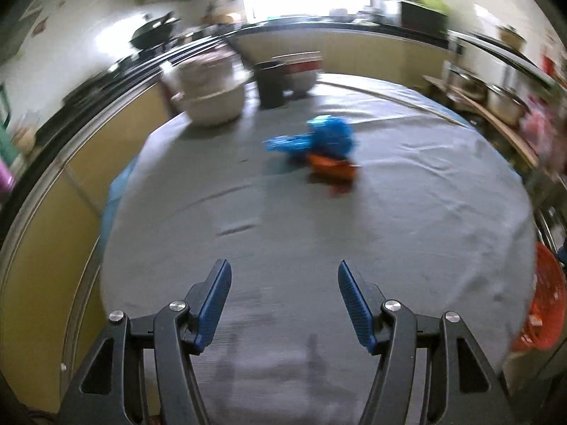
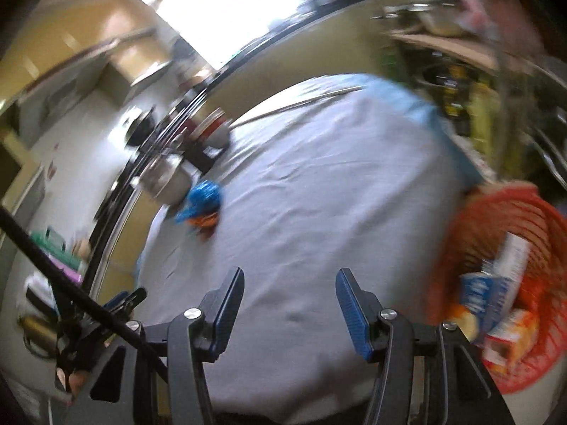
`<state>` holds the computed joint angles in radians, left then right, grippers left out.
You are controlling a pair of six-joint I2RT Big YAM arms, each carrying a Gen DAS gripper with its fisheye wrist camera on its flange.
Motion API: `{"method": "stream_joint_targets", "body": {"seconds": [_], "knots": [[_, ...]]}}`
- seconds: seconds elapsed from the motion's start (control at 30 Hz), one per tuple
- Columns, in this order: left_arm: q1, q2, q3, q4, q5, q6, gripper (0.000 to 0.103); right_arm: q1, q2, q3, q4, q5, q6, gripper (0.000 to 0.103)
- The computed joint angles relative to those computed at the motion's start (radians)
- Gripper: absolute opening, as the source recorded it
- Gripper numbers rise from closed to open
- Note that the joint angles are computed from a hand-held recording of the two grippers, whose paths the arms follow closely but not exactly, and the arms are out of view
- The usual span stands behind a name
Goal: Collect trash
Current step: 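Move both open tools back over the table toward the blue bag, then grasp the orange wrapper with the right tool while the left tool grasps the blue plastic bag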
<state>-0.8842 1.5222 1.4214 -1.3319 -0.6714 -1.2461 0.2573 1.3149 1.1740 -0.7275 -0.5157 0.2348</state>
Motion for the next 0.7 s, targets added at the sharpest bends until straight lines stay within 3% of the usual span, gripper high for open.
{"method": "stream_joint_targets", "body": {"seconds": [0.13, 0.43, 0.7], "knots": [[0.034, -0.075, -0.098, 0.016, 0.003, -0.052, 0.064, 0.108, 0.093, 0.094, -0.017, 0.02, -0.048, 0.058], [0.111, -0.164, -0.229, 0.083, 0.049, -0.073, 0.064, 0.287, 0.426, 0.46, -0.103, 0.059, -0.179, 0.057], [0.183, -0.221, -0.297, 0.127, 0.085, -0.052, 0.064, 0.359, 0.747, 0.867, -0.277, 0.137, -0.24, 0.056]]}}
